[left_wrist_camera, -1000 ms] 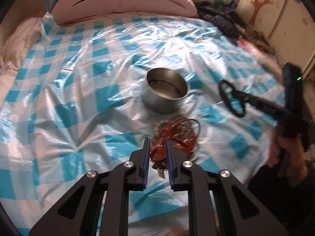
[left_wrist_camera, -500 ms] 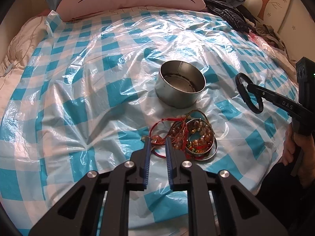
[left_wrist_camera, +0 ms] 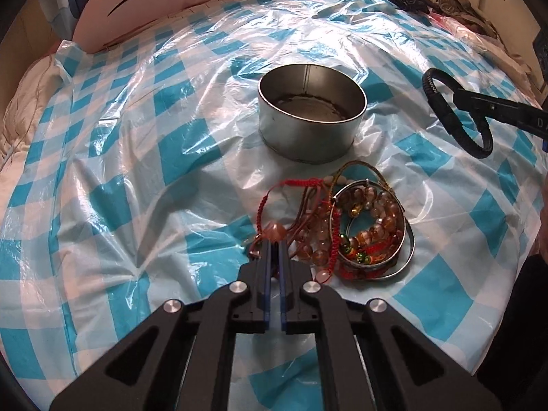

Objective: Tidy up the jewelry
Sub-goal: 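Carry the black bracelet and red strand over the silver tin with both tools, then open both tools to drop the held jewelry into the silver tin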

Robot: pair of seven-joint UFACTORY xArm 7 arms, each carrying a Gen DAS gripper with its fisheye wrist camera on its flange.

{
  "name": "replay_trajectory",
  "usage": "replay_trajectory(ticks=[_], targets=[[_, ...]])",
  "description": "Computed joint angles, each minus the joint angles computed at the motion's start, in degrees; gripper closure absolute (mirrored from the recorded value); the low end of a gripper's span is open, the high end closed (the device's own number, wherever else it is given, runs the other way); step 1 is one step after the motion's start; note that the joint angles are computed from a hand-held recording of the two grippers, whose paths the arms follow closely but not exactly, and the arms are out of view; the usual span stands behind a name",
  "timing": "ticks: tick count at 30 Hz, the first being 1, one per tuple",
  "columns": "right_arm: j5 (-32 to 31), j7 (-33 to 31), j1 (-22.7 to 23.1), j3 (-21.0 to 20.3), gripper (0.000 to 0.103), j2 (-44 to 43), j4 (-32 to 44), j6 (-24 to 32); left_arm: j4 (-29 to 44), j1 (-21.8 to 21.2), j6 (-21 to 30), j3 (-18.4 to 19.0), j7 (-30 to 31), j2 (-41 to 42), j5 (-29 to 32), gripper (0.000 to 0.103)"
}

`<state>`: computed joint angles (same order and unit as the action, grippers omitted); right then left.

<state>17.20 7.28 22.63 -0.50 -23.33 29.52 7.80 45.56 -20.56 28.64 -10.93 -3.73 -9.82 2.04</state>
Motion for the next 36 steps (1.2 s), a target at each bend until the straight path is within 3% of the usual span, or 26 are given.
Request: replay_trajectory(ticks=[6,18,25,29,36], targets=[[0.4,-0.4,0.7,-0.7,0.093,-0.4,-0.6,-1.1,-2.4,-1.5,-0.2,1.5,3.5,-5.7,-5.5,0.099],[-1.0,0.5,1.8,-1.5,0.093,-2.7,-2.6,-6.4,-2.9,-6.7,-3.1,7.8,13.3,-12.3,-25.6,0.099],[-2.4,1.0,3.8,-3.1,0.093,-0.5,0.0,-7.0,1.6,-8.9,-8.7,7.8,16.7,-6.1,-33.2,0.099],[-2.8,0.5,3.7,-2.9,0.093,2.3,2.5,-6.9,6.3,-8.3,-10.5,6.2,17.7,0.0,-35.3,0.099],[-1.5,-3.0,3.7,-3.1,0.093,8.1,7.5,-5.3,14.1,-5.3,-10.6,3.3,24.1,8.8,-44.6,0.099]])
